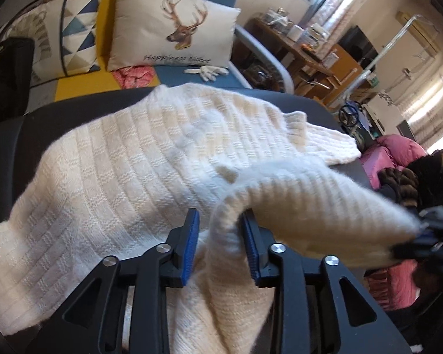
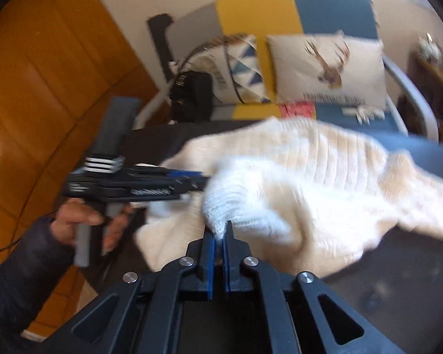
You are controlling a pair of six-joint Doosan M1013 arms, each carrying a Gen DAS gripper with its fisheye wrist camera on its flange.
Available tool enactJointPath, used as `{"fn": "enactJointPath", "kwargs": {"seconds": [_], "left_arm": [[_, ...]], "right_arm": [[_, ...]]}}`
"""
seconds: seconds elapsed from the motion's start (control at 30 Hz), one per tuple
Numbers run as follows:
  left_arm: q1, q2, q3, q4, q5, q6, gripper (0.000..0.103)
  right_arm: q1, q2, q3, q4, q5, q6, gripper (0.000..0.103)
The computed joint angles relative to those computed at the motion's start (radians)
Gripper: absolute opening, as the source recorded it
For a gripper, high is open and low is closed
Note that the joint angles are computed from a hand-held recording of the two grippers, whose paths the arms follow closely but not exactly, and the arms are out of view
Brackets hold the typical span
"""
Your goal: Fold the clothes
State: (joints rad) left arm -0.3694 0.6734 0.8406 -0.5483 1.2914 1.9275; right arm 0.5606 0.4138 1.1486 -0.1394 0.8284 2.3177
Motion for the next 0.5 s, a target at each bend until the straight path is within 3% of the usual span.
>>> {"fn": "enactJointPath", "kwargs": {"seconds": [0.23, 0.3, 0.37, 0.4, 0.5], "left_arm": [[-0.01, -0.016, 0.012, -0.015, 0.011, 0.049, 0.035], [-0.007, -0.019, 0.016, -0.043, 0.017, 0.065, 0.035], [-0.009, -0.02, 0.015, -0.047, 0.017, 0.068, 0.035], [-0.011, -0.019, 0.013, -0.037, 0.014, 0.065, 0.035], [-0.019, -0.01, 0.001, -0.009, 0.027, 0.054, 0.035]], "right_arm": [[0.007, -0.03, -0.029, -0.008, 0.017, 0.007, 0.003], [0.018, -0.05, -0.015, -0.045, -0.013, 0.025, 0.003], [0.029, -0.057, -0.014, -0.115, 0.015, 0.068, 0.003], [0.039, -0.047, -0.028, -0.185, 0.085, 0.102, 0.003], [0.073, 0.022, -0.103, -0.413, 0.413, 0.163, 0.003]]}}
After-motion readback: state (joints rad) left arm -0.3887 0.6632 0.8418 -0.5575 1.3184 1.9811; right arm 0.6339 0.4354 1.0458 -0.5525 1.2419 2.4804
